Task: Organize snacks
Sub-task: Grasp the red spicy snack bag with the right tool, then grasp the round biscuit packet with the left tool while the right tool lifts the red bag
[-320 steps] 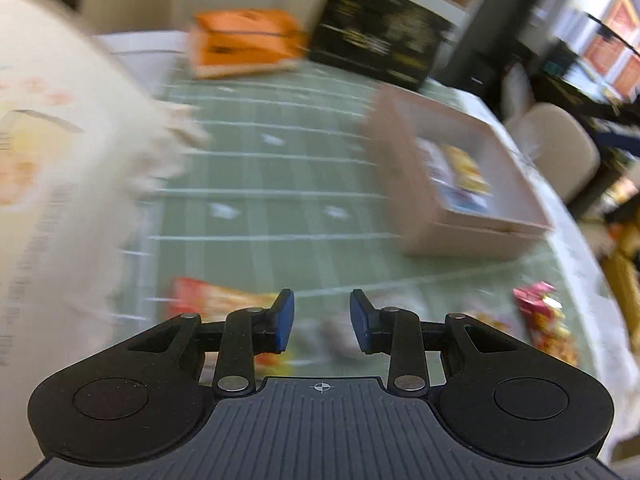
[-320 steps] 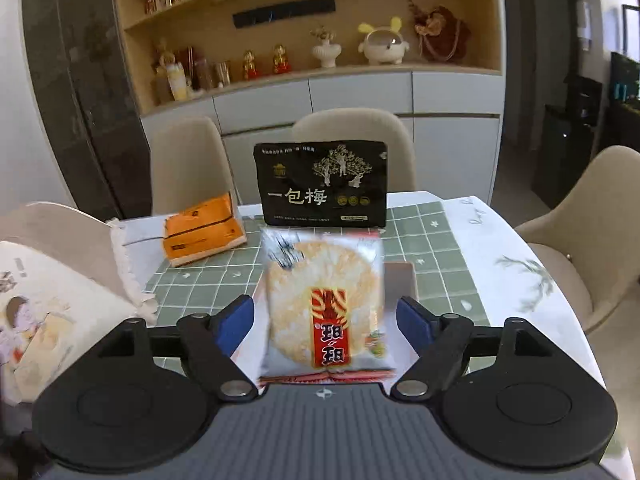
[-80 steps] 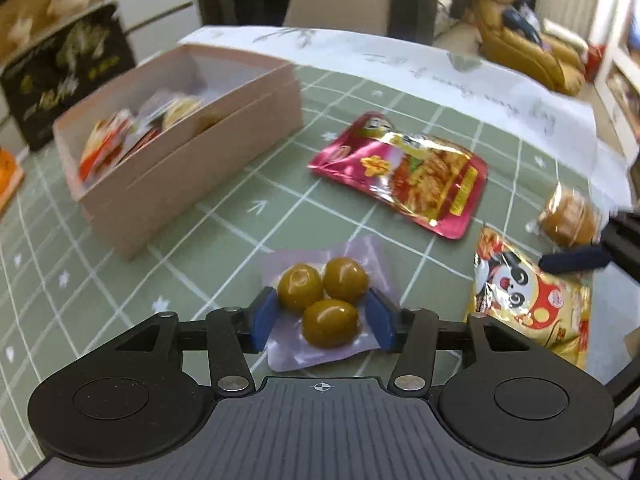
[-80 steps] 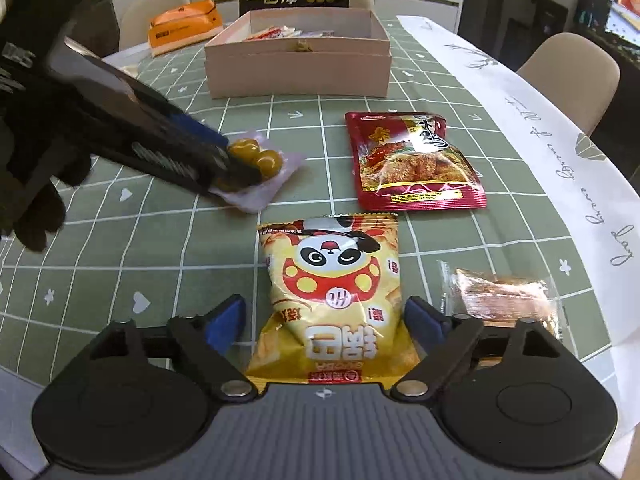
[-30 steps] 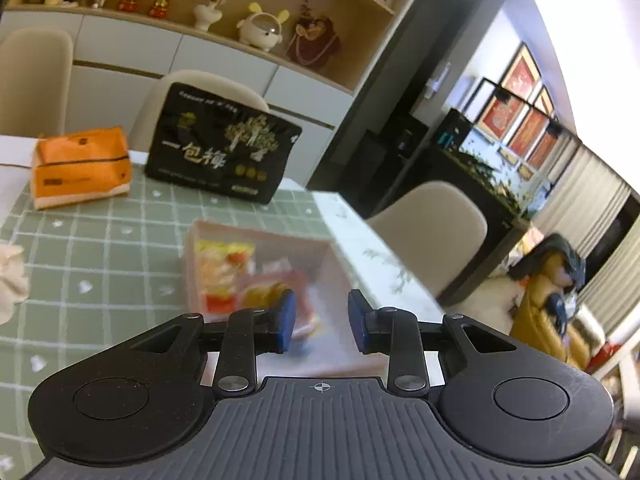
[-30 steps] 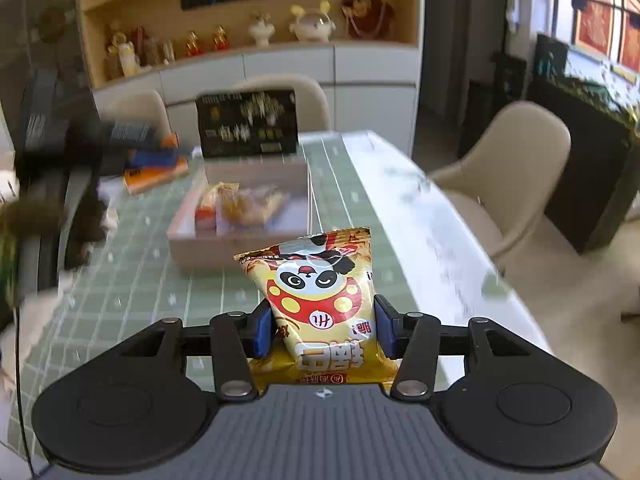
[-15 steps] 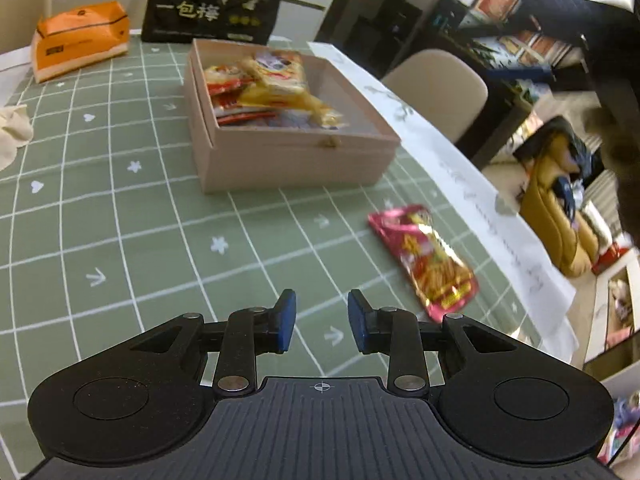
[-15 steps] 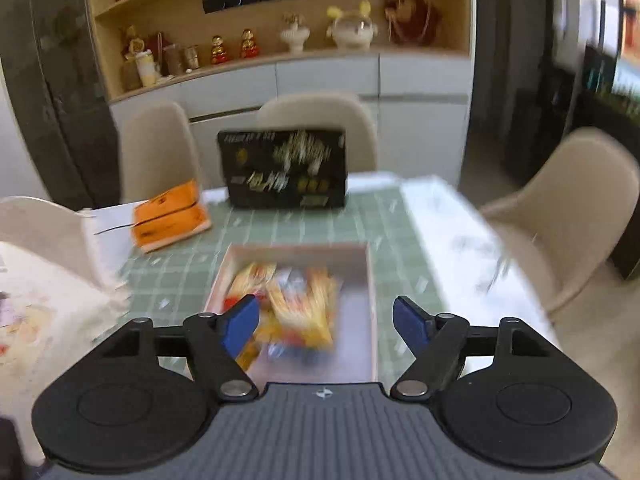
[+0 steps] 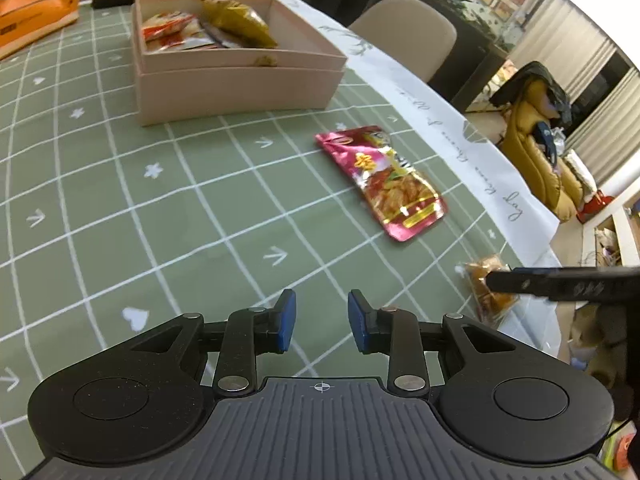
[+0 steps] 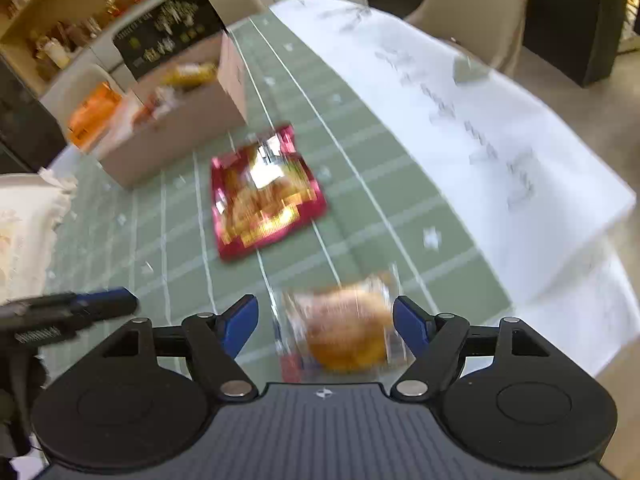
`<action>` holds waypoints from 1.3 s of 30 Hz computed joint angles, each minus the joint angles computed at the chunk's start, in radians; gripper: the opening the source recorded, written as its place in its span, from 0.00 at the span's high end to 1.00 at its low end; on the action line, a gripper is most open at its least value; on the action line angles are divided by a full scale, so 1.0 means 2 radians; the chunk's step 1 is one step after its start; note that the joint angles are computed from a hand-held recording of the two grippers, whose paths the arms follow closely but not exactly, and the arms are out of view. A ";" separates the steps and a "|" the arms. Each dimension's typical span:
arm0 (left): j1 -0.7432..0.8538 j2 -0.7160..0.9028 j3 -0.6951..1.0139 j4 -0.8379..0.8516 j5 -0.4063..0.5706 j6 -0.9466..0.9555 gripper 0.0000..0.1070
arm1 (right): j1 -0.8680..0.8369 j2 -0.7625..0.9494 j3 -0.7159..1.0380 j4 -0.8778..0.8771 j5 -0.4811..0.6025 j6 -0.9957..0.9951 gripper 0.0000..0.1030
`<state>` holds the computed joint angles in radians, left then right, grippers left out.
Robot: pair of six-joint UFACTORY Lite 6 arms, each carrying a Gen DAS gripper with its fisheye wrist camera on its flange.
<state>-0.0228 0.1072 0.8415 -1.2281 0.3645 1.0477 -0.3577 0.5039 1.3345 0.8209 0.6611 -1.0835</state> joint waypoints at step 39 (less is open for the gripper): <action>-0.153 0.059 0.086 0.506 -0.080 -0.384 0.40 | 0.061 0.002 -0.076 0.196 -0.145 -0.283 0.33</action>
